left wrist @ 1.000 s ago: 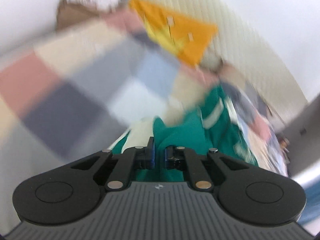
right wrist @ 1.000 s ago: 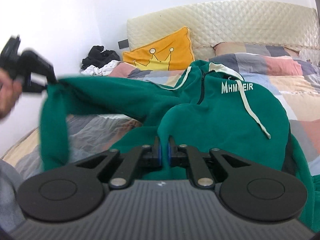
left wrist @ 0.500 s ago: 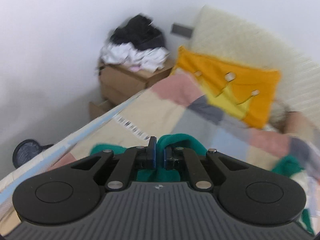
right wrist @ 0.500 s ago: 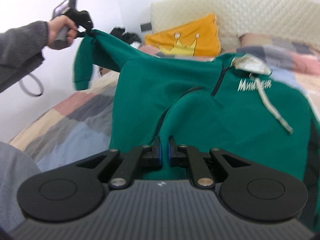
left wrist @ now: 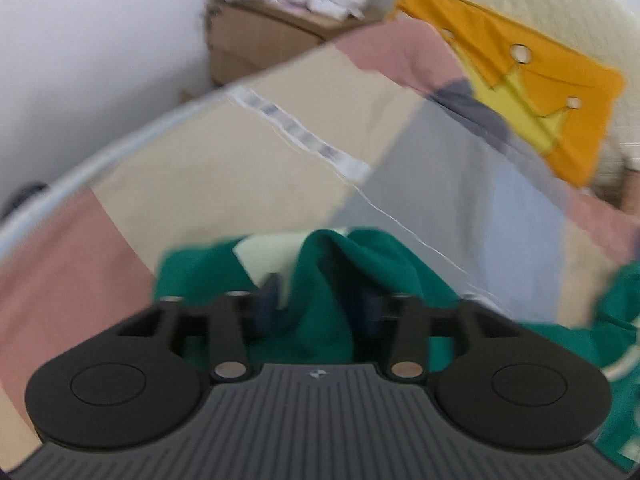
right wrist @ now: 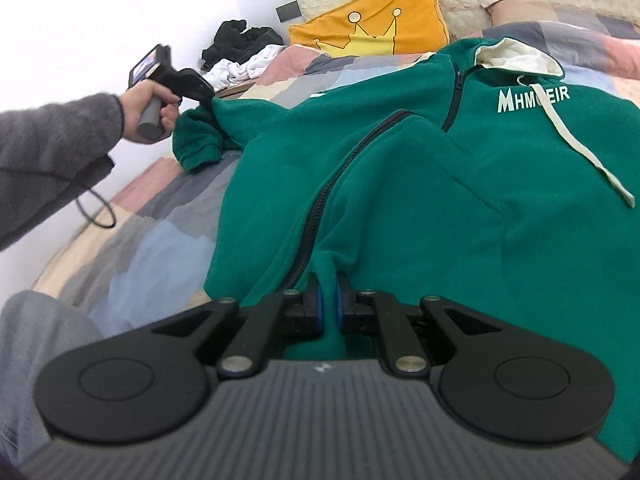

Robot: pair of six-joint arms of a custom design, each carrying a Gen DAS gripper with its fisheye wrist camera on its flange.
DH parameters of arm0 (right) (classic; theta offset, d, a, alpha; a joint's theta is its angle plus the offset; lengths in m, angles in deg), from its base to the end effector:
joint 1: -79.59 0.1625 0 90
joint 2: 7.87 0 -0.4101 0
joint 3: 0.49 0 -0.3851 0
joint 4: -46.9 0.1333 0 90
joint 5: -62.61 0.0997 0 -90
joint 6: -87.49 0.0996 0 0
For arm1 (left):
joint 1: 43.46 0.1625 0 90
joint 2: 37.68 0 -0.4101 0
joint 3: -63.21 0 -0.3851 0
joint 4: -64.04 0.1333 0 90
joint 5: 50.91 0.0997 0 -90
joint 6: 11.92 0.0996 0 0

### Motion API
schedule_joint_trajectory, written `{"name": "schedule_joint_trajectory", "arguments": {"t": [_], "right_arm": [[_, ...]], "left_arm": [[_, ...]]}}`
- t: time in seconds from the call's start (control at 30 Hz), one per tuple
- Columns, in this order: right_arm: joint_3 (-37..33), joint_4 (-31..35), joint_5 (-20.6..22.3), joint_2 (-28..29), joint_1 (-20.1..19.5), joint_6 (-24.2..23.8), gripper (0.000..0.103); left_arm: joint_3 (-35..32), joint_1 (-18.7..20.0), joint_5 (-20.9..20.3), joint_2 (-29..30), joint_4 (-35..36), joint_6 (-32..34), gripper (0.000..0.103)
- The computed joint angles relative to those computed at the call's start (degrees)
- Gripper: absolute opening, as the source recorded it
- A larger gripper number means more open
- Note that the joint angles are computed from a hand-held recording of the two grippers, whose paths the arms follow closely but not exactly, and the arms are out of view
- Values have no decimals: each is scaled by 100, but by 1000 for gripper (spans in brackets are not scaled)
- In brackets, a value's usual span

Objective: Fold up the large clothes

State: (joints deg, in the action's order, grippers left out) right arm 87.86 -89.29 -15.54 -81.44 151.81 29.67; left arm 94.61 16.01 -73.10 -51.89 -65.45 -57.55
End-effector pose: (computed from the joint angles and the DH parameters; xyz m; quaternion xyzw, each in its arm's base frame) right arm -0.0442 -0.6414 0.4264 0.3541 -0.8901 0.2736 0.0865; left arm -0.2487 -0.8656 0.1524 -0.2139 0.7931 -0.4639 0.3318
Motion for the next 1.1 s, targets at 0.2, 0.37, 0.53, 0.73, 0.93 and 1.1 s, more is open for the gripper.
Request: {"name": "schedule_joint_trajectory", "arguments": {"t": [0.2, 0.37, 0.53, 0.73, 0.93, 1.1], "right_arm": [[63, -47, 155, -29, -58, -122, 10], [-48, 158, 362, -15, -143, 8, 11], [-51, 151, 417, -25, -163, 12, 10], [-311, 164, 678, 63, -254, 538, 9], [-990, -252, 617, 462, -359, 1482, 9], [-1598, -312, 289, 842, -530, 2328, 9]], "left_arm": [[1942, -427, -124, -934, -1156, 90, 76], [3380, -904, 111, -1681, -733, -759, 76], [4572, -1344, -216, -2066, -1162, -1185, 76], [4983, -1594, -1133, -1767, -2235, -895, 76], [4523, -1582, -2064, -941, -3016, -666, 76], [4173, -1556, -2574, -270, -3428, -863, 76]]}}
